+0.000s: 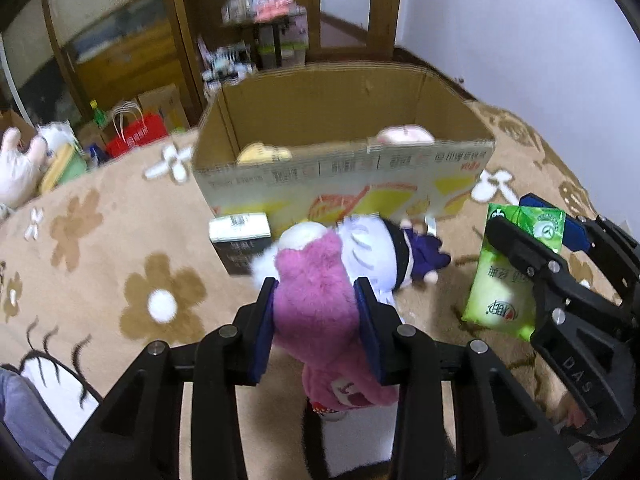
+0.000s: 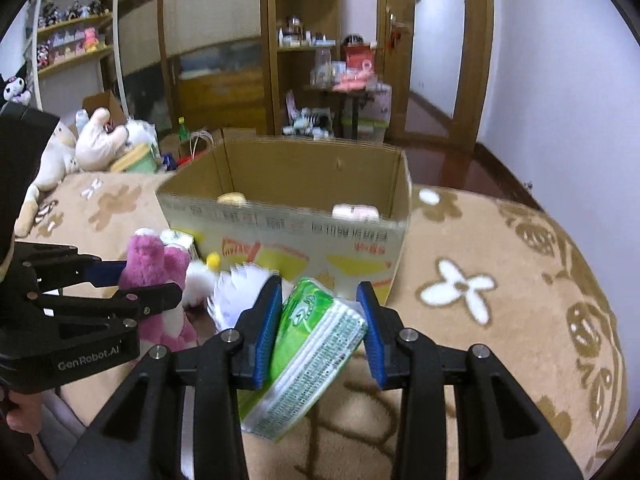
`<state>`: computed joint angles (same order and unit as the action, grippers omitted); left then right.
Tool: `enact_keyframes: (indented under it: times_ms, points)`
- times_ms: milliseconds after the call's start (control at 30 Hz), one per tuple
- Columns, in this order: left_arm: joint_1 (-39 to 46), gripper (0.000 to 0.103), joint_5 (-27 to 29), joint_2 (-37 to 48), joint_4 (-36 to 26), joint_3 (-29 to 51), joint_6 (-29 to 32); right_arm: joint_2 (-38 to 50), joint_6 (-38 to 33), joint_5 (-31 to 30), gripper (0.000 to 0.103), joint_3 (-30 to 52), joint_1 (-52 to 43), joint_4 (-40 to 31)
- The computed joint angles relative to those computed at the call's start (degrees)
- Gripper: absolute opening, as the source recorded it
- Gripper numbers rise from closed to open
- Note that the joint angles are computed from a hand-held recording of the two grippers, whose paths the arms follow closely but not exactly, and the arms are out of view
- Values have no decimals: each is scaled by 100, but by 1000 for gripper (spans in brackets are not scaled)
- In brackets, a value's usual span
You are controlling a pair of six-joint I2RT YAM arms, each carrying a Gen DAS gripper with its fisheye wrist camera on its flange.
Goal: Organize soft objects
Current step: 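Lift the pink plush and green tissue pack over the box with both tools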
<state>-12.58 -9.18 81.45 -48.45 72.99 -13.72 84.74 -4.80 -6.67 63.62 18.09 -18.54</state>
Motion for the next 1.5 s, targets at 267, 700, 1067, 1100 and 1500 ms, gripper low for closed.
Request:
enact_keyframes:
  times_ms: [267, 700, 1067, 1100, 1500]
  points:
    - [-136, 36, -353, -411, 239, 62, 183, -142, 58, -36, 40, 139, -7, 364]
    - [-74, 36, -852, -572, 1008, 506, 845, 42, 110, -357, 40, 844, -130, 544]
    - [352, 36, -808, 52, 1854, 1137, 1175, 771, 56, -399, 40, 1720, -113, 621]
    - [401, 36, -771, 123, 1901, 1184, 1156, 824, 66, -391, 40, 1767, -108, 634]
    - [739, 37, -238, 858, 2353, 1215, 1018, 1832, 181, -433, 32, 2547, -232, 661]
